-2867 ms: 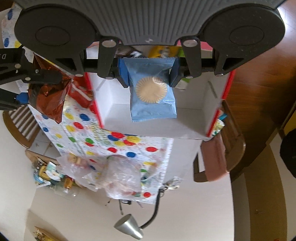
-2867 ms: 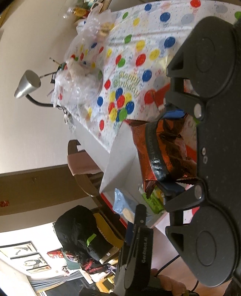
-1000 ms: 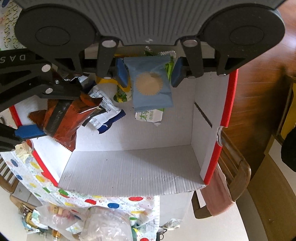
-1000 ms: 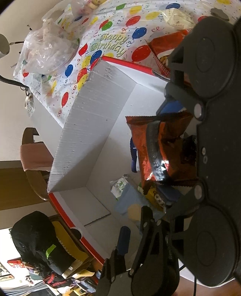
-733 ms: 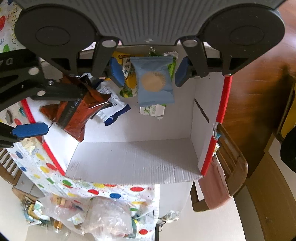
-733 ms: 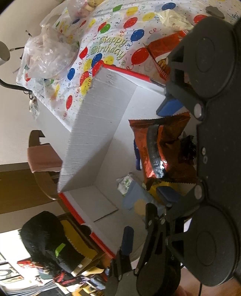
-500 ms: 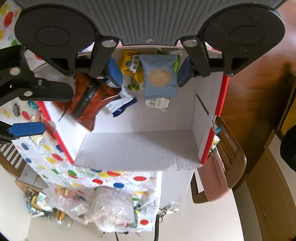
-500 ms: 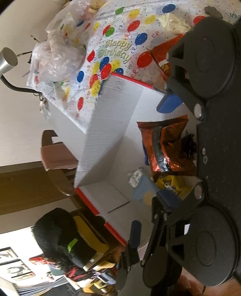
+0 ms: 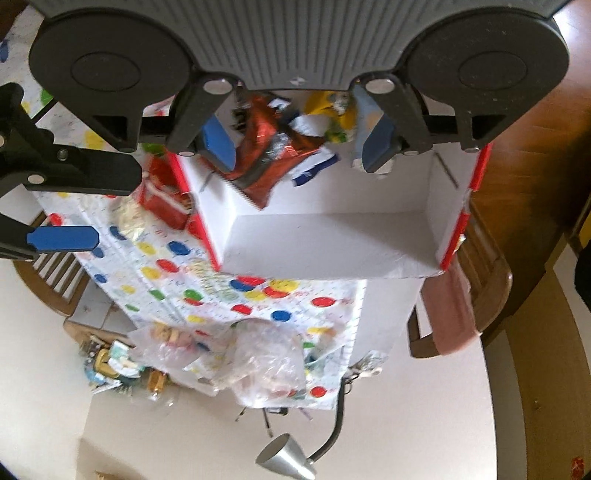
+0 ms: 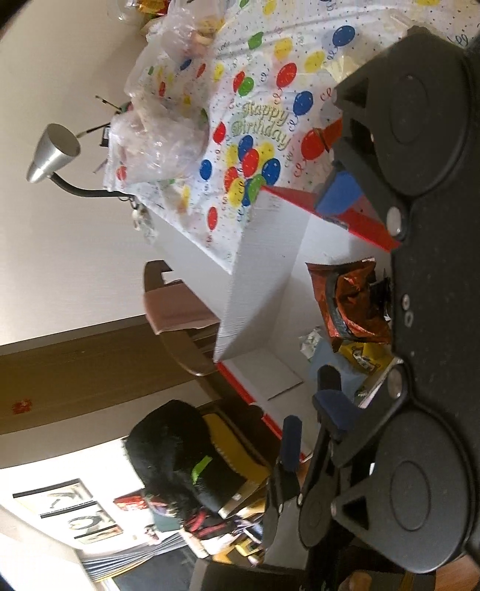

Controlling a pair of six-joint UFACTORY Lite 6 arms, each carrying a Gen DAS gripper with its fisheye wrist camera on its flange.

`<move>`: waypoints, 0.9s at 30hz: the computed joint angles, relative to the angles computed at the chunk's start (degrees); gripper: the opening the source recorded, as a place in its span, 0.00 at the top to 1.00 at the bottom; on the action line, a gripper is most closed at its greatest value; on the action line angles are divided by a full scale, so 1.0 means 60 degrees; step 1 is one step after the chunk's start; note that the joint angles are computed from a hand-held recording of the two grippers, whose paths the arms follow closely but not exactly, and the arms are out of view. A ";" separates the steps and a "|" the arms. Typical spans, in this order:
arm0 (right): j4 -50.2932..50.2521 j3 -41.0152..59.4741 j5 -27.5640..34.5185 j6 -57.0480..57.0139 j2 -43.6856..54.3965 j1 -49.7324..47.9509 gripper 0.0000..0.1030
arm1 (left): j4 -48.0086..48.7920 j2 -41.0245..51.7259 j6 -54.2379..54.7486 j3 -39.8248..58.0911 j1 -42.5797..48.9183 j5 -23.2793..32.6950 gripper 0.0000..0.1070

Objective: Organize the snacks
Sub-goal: 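Open both tools to release the snacks into the box, then move both open tools back over the remaining snacks on the table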

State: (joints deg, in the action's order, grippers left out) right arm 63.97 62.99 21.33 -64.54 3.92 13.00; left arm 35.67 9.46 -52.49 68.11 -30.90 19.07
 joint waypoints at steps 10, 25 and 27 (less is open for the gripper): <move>0.1178 -0.1144 0.1458 -0.2022 -0.1534 -0.1988 0.00 | 0.1832 0.0643 -0.2682 0.1098 -0.1588 0.0307 0.24; 0.0478 -0.1036 0.4332 -0.4581 -0.0751 -0.6825 0.00 | 0.1016 0.4800 -0.2786 0.5677 -0.3465 0.1850 0.24; 0.0315 -0.0855 0.4531 -0.4955 -0.0389 -0.7284 0.00 | 0.0581 0.5541 -0.2543 0.6668 -0.3582 0.2218 0.23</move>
State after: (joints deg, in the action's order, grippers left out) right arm 65.86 57.86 48.52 -94.27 1.58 -30.70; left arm 39.16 42.71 -67.75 108.12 -52.39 32.38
